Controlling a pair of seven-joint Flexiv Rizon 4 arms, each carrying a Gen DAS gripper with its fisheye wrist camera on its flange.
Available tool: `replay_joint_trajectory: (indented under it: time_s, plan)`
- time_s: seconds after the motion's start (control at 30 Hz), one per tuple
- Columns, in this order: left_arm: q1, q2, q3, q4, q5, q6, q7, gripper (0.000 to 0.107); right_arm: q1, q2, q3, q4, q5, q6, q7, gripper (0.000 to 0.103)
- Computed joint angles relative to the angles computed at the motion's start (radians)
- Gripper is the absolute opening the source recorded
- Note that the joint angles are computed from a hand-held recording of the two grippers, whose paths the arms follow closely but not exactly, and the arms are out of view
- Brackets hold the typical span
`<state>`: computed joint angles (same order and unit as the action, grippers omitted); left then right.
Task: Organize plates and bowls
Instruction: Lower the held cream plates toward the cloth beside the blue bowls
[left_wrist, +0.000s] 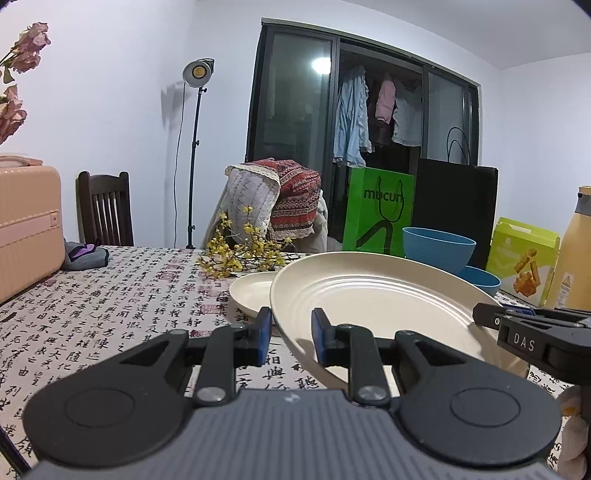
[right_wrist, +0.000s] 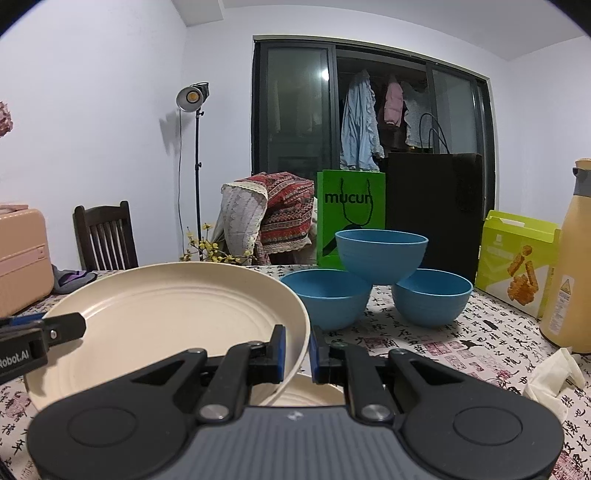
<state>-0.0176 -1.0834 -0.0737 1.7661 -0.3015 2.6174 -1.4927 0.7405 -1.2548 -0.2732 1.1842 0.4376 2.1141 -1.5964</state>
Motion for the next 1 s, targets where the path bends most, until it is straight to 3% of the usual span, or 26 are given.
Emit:
replay_joint_trajectory:
  time_s: [1.0]
  plan:
    - [-0.03,-0.053,-0.007,-0.082,0.012,-0.083,0.045,0.023,0.019,-0.02,-0.077,0.022,0.085,-0.036,0.016,0.013]
